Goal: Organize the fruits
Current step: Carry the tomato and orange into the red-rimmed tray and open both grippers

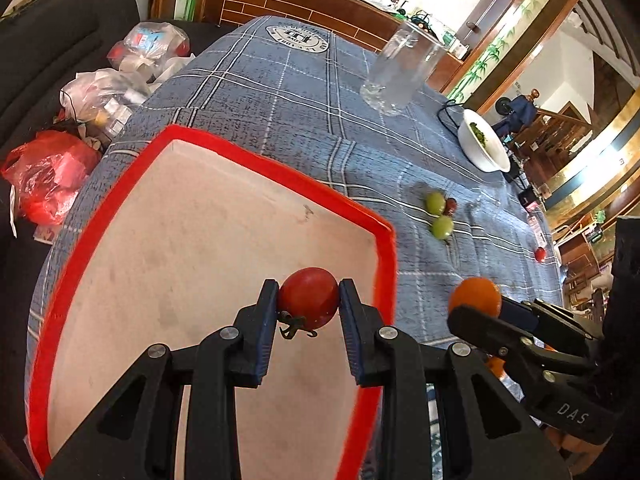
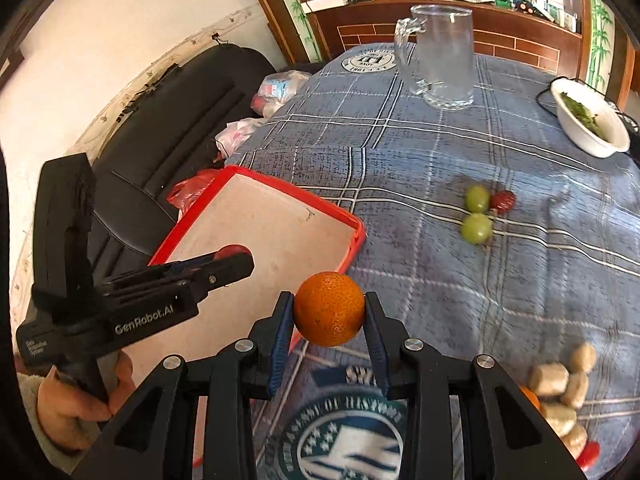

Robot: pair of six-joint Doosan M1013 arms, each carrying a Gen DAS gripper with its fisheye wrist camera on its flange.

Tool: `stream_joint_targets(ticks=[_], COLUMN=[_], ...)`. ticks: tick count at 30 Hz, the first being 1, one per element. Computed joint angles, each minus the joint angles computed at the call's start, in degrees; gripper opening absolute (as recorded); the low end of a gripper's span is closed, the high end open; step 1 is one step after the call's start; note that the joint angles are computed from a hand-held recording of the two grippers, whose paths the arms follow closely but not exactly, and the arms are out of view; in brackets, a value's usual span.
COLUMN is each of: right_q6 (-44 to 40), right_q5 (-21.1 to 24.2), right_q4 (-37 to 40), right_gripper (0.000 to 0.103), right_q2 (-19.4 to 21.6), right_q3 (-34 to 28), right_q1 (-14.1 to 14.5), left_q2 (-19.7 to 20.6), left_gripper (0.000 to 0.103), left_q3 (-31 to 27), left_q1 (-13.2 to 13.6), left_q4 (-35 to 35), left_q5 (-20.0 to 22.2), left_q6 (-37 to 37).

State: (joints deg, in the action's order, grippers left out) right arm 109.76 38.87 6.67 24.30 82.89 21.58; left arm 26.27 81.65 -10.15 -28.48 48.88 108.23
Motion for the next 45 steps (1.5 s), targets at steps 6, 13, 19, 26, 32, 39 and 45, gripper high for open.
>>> stream_joint_targets(ticks=[6,13,19,26,32,39,45], right_q6=[-3.4,-7.4,-6.7,-4.6,-3.1,1.0,4.8], right_q5=[2.5,7.4,9.6,9.7,5.9,1.6,-1.1], right_q4=[2.5,1.8,-3.0,-6.9,-9.8,-12.0,-12.1], right_gripper=[0.035,0.035,0.035,0.037,0.062,0.077,0.081], right_q2=[3.8,8.3,10.1,10.1,7.1,2.3,-2.8], right_q3=[-4.7,-10.1,-11.6,-11.6,-8.6,-3.3,3.4], right_q1=[0.0,0.7,2.0,2.8,3.3,3.2,2.6], left_q2=[2.2,3.2,3.2,2.9,2.6,0.9,-2.6], left_gripper=[0.028,0.028,0.028,0.028,0.028,0.031,0.071], left_q3=[-2.3,-2.7,-2.3,-1.7,-1.7,0.3,4.4], left_q1=[0.9,1.9,1.8,1.7,2.0,1.2,1.1], left_q4=[1.2,1.7,1.3,1.2,1.6,5.2,0.2], left_q5=[0.9,2.1,1.1,-0.5,0.3,-1.5,-4.8], left_q6=[-0.8,-2.2,-1.0,-0.1,-2.3,-6.2,-3.6])
